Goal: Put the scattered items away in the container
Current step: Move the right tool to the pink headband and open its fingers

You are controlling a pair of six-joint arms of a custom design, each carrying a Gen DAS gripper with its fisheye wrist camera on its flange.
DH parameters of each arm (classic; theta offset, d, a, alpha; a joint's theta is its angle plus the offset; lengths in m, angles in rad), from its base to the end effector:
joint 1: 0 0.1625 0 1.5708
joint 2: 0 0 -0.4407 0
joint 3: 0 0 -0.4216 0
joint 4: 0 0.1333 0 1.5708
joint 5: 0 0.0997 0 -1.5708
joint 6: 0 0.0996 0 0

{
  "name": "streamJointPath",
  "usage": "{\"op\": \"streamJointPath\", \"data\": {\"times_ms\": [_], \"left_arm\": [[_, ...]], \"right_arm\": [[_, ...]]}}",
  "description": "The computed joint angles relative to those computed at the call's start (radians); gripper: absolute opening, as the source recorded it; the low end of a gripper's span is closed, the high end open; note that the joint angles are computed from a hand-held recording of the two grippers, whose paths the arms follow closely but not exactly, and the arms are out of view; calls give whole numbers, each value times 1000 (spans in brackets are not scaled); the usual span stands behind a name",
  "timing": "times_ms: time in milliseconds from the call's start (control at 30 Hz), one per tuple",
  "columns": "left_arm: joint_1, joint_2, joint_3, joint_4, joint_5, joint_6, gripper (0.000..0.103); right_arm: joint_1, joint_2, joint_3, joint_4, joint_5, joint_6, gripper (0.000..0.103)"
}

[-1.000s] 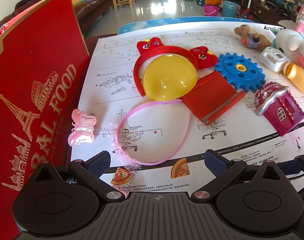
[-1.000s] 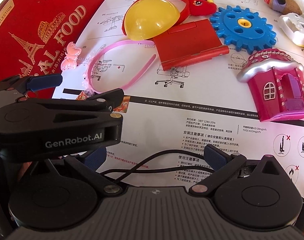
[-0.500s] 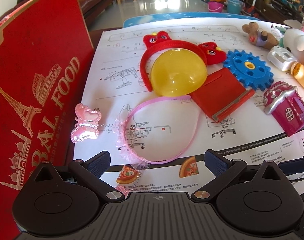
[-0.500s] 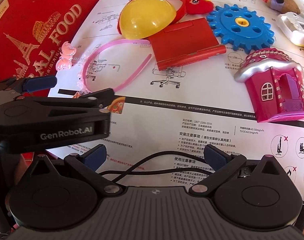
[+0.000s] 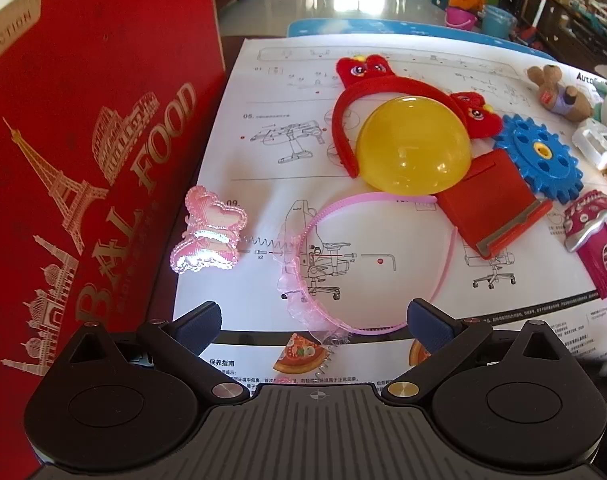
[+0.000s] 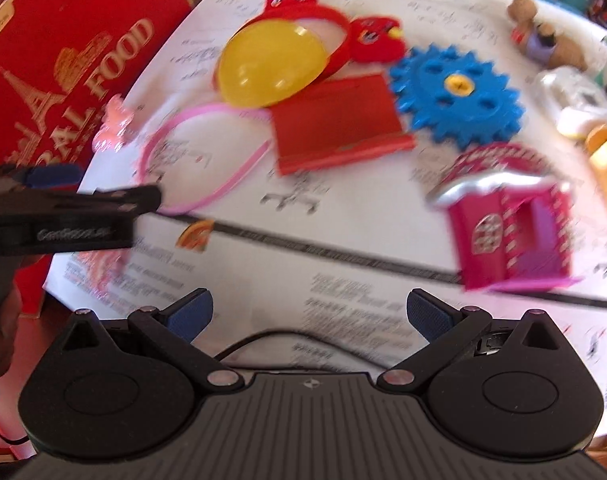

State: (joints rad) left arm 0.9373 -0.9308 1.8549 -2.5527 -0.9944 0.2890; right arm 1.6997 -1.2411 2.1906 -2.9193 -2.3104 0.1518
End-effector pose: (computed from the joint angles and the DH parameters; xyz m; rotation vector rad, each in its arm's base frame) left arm -0.2168 -0.6120 0.1019 1.1267 2.3166 -0.2042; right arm 0.1310 -0.4958 0.2076 -0.2152 -2.3939 0.6097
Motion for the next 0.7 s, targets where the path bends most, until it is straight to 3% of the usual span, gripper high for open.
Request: {"op": "streamJointPath", "data": {"times_ms": [133, 200, 233, 333, 367, 567, 700], "left_arm": [[10, 14, -13, 15, -6, 4, 98], [15, 19, -13, 19, -3, 13, 92], [19, 20, -14, 23, -2, 16, 88], [33, 16, -15, 19, -19, 16, 87], [36, 16, -18, 20, -18, 13, 87], [52, 13, -32, 24, -21, 14, 87], [64, 8, -38, 34, -55, 15, 76]], "right_arm": [[-6, 23, -42, -80, 19, -105, 92], [-13, 46, -70, -127, 56, -202, 87], [-17, 62, -85, -149, 82, -254, 81], [-35, 114, -149, -157, 170, -368, 54], [-40, 133, -175, -145, 194, -388, 50], [-58, 238, -302, -98, 294, -554, 46], [-54, 285, -361, -46, 308, -656, 44]]}}
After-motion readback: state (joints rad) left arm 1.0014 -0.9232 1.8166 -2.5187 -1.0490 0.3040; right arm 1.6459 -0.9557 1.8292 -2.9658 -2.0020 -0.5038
